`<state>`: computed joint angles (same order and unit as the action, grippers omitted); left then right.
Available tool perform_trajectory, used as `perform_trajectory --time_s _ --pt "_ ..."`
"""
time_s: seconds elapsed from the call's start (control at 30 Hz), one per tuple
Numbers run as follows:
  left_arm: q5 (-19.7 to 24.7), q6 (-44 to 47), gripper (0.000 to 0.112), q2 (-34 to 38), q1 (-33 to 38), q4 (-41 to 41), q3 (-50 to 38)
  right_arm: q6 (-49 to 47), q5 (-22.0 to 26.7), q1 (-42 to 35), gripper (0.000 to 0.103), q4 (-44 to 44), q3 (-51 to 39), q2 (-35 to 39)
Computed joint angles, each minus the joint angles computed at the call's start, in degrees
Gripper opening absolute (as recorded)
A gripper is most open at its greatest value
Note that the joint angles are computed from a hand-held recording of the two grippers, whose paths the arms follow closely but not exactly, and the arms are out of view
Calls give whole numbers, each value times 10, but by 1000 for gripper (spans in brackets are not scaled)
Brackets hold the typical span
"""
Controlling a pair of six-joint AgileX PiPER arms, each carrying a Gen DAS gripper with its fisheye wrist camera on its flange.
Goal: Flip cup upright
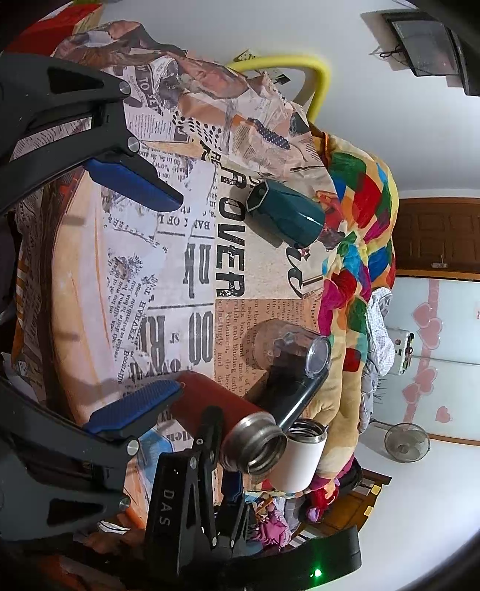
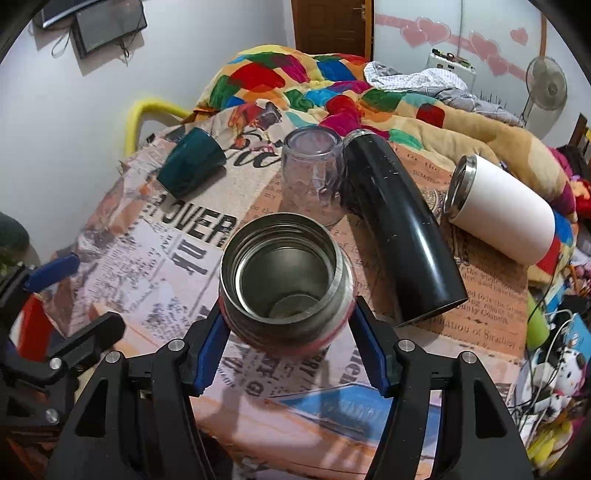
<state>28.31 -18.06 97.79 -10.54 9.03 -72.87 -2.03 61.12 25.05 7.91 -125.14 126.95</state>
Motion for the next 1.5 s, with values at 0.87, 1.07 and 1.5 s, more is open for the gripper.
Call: perform_trajectory --time_s 0.87,1.07,1.5 --pt "84 -447 93 -316 -257 484 38 116 -326 37 64 -117 407 -504" --pt "211 -575 98 -347 -386 650 72 265 -369 80 77 -276 456 -538" --pt "298 -620 103 -353 -454 679 93 378 -354 107 103 -405 504 -574"
